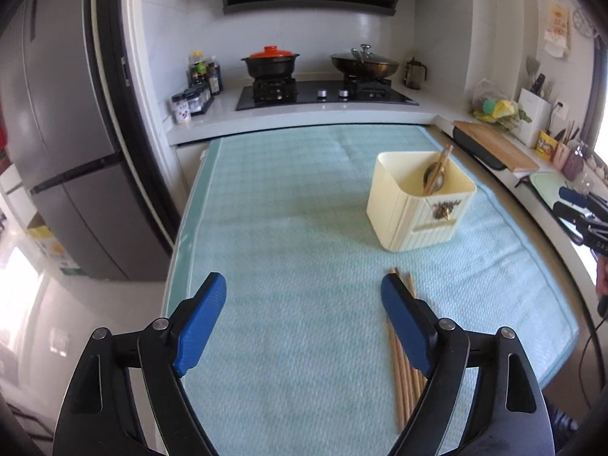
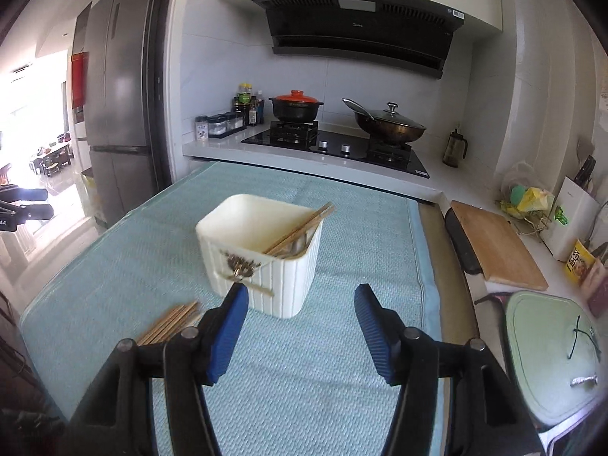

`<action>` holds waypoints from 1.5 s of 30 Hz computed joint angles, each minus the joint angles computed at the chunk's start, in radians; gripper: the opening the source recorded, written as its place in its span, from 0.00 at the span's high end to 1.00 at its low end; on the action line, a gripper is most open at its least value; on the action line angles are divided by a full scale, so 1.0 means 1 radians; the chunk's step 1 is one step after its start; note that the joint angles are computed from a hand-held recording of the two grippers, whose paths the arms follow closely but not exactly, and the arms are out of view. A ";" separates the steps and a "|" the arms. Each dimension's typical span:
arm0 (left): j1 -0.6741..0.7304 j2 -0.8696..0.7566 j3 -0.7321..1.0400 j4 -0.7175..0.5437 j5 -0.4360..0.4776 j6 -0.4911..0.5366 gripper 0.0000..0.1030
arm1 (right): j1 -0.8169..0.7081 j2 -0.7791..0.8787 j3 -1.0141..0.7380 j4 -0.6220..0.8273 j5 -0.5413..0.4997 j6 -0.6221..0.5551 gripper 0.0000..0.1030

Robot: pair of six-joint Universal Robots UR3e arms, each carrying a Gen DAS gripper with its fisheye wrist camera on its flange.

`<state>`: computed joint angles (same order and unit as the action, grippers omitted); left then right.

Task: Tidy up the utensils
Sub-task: 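Open the left tool releasing the chopstick into the box while the right tool releases the spoon, then move both tools back down toward the loose chopsticks on the towel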

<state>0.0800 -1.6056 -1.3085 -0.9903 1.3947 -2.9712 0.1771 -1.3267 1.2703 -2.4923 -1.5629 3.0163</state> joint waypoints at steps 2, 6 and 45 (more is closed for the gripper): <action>-0.011 0.090 -0.158 0.078 0.003 -0.019 0.13 | 0.038 -0.089 0.192 -0.127 -0.041 0.020 0.42; -0.070 0.186 -0.409 0.247 0.034 -0.104 0.13 | 0.147 -0.178 0.480 -0.334 -0.170 0.102 0.42; -0.145 0.044 -0.667 0.553 0.135 -0.278 0.13 | 0.330 0.587 -0.372 0.080 -0.119 0.339 0.42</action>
